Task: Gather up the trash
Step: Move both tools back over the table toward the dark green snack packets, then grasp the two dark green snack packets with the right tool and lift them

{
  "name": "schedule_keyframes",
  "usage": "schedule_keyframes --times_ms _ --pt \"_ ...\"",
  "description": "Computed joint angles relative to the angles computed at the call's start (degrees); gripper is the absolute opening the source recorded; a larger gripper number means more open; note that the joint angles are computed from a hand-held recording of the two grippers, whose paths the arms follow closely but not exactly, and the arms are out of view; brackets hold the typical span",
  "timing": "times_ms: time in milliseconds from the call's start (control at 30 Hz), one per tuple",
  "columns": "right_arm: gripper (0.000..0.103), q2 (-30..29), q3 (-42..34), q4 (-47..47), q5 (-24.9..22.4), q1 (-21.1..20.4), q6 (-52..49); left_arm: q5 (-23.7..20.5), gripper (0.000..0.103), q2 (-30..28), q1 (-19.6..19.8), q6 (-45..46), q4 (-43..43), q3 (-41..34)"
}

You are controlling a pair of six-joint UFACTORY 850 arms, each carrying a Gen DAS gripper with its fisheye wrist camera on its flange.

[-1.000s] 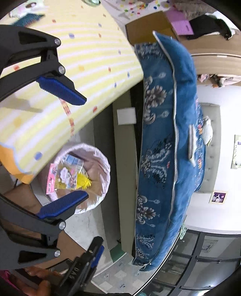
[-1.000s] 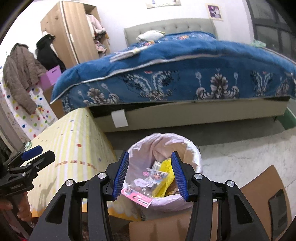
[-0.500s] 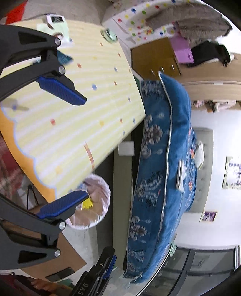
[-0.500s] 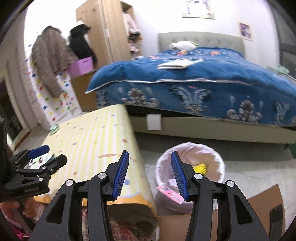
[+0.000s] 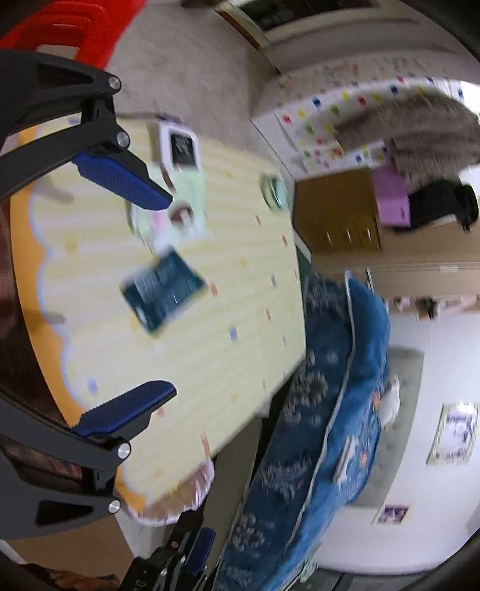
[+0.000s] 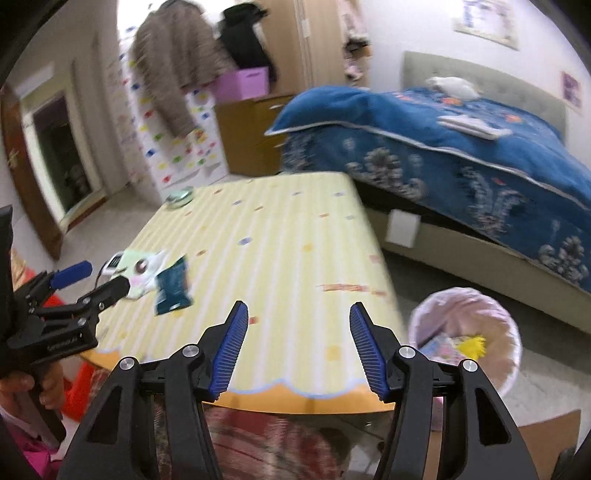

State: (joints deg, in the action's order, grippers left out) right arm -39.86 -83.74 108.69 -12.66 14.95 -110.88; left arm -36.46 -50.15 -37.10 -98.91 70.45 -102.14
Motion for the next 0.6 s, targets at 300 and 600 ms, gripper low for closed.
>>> schedule_keyframes --times_ms 300,600 --pt "0.057 -5.96 -8.68 -28.16 -1.17 5.21 23.76 -2.84 0.091 6.07 2.71 -9.28 1.55 11.77" --pt "0.053 -15.59 -22.86 -60.45 -4.73 9.24 53.68 -2.15 0.091 8.25 4.82 -11.34 1.81 16.07"
